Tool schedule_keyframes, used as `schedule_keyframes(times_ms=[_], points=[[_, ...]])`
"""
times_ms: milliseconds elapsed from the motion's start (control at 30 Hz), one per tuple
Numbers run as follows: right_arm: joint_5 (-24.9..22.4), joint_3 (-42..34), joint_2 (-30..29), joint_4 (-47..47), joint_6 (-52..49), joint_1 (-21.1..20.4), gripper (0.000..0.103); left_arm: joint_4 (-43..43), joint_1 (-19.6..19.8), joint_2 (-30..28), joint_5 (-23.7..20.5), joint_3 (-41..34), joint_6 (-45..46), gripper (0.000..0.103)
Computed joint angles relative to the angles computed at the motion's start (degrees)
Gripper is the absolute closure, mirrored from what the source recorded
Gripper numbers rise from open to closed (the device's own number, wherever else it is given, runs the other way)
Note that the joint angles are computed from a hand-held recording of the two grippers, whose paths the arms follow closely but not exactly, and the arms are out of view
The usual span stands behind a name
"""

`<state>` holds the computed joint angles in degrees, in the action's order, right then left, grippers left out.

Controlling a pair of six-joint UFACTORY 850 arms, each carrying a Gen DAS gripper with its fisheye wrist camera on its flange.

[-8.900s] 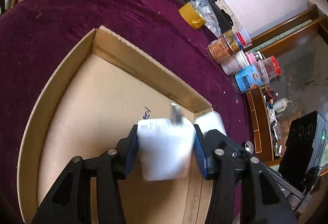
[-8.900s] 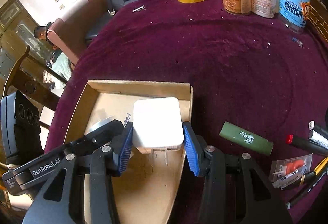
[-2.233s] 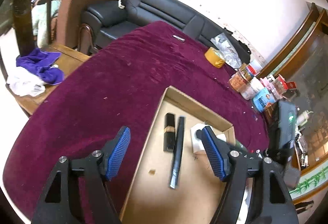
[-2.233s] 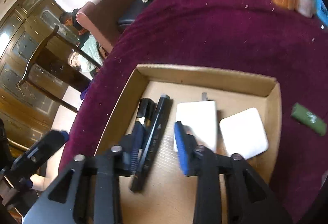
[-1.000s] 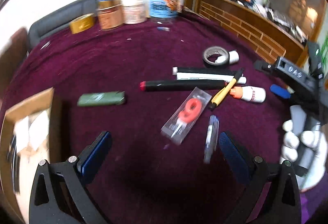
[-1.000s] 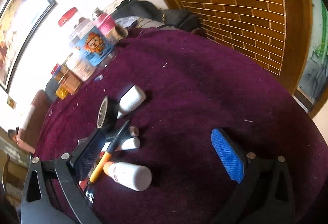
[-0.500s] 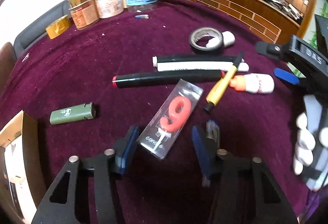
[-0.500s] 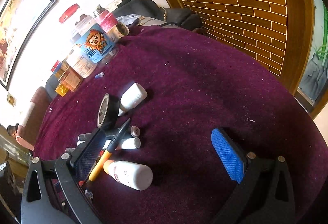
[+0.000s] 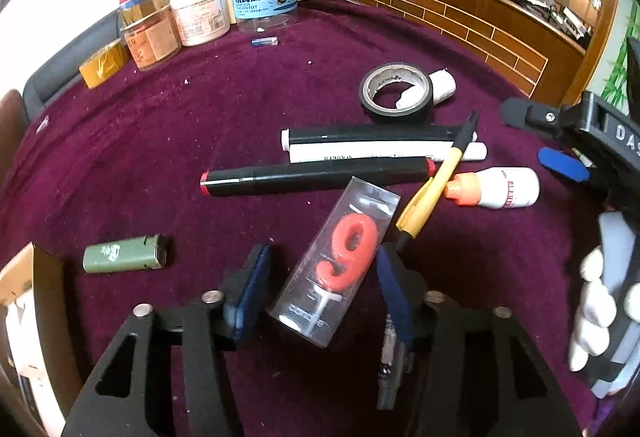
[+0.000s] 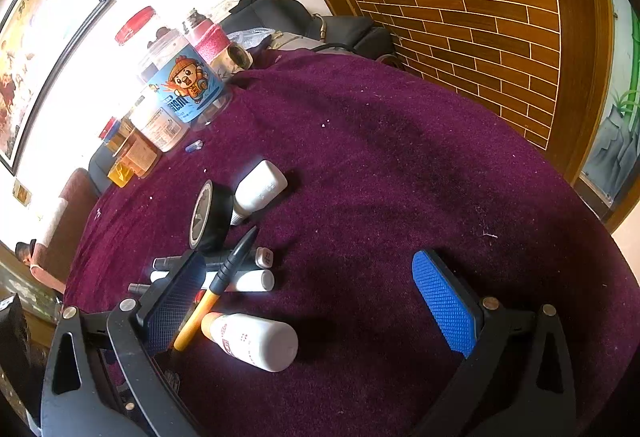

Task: Organize rigid objects
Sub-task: 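Move left tool toward the clear package with the red candle, then grasp the red candle package with left gripper while right gripper grasps the clear pen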

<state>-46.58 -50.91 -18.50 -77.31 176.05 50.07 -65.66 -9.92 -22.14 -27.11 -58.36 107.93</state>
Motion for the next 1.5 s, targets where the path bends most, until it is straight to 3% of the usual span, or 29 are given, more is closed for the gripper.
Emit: schedule_keyframes(times_ms=[33, 100, 300, 367, 433, 500, 567, 600, 633, 700, 867, 967, 1033, 1167, 1267, 1400, 1467, 1500], points=[[0.0, 0.0, 0.0, -0.1, 0.1, 0.0, 0.0, 0.5, 0.4, 0.4, -0.4, 0.4, 0.2, 0.077], [0.0, 0.0, 0.0, -0.2, 0.2, 0.0, 0.0, 3.1, 2.2, 1.3, -1.9, 1.2, -1.6, 0.08], [0.2, -0.3, -0.2, -0.1, -0.1, -0.2, 0.0, 9.4, 9.8, 2.7, -8.3, 2.3, -8.9, 0.079], [0.2, -0.5, -0.4, 0.4, -0.8, -0.2, 0.0, 9.6, 10.1, 2.6, -8.9, 2.3, -9.6, 0.076], [0.1, -0.5, -0.4, 0.2, -0.6, -0.2, 0.0, 7.1, 9.1, 2.8, -7.4, 2.8, -7.9, 0.063], [0.0, -0.1, -0.3, -0.8, 0.6, -0.1, 0.0, 1.3, 8.0, 3.1, -5.7, 4.3, -2.4, 0.053], [-0.2, 0.2, -0.2, -1.5, 1.6, 0.1, 0.0, -5.7, 6.6, 4.2, -1.8, 6.7, 6.1, 0.053], [-0.2, 0.4, -0.1, -1.9, 2.1, 0.1, 0.0, -5.7, 6.8, 4.7, -2.5, 7.0, 6.7, 0.073], [-0.4, 0.5, -0.1, -2.3, 2.8, 0.2, 0.0, -3.6, 7.9, 4.3, -5.6, 6.6, 5.0, 0.08], [-0.5, 0.7, 0.0, -2.7, 3.4, 0.3, 0.0, 1.8, 10.5, 3.9, -10.8, 5.2, -1.2, 0.08], [-0.1, 0.2, -0.1, -1.6, 1.6, 0.0, 0.0, 3.9, 19.0, 5.2, -23.7, 3.8, -4.0, 0.08], [1.8, -1.1, 0.4, 1.2, -3.4, 0.5, 0.014, 3.5, 24.6, 5.6, -31.7, 1.8, -4.6, 0.08], [2.4, -1.9, 0.8, -2.9, -2.4, 2.6, 0.014, 2.5, 27.2, 5.4, -34.7, 0.7, -4.0, 0.08], [8.1, -10.2, -3.2, 1.6, -19.2, 3.1, 0.016, 1.7, 29.5, 3.2, -37.2, -1.8, -5.5, 0.08], [10.9, -17.6, -8.2, 10.3, -33.1, 2.5, 0.03, 1.8, 30.8, 1.1, -38.2, -3.3, -7.8, 0.08], [7.3, -26.6, -14.9, 25.1, -50.7, 1.7, 0.045, 2.3, 33.1, -0.5, -38.7, -4.8, -9.3, 0.08], [1.2, -31.4, -18.4, 29.2, -56.7, 2.1, 0.056, 2.0, 34.4, -1.1, -38.8, -5.5, -9.2, 0.08], [-1.0, -32.9, -19.5, 30.5, -58.6, 2.1, 0.067, 1.7, 35.1, -1.6, -38.7, -6.3, -9.5, 0.08]])
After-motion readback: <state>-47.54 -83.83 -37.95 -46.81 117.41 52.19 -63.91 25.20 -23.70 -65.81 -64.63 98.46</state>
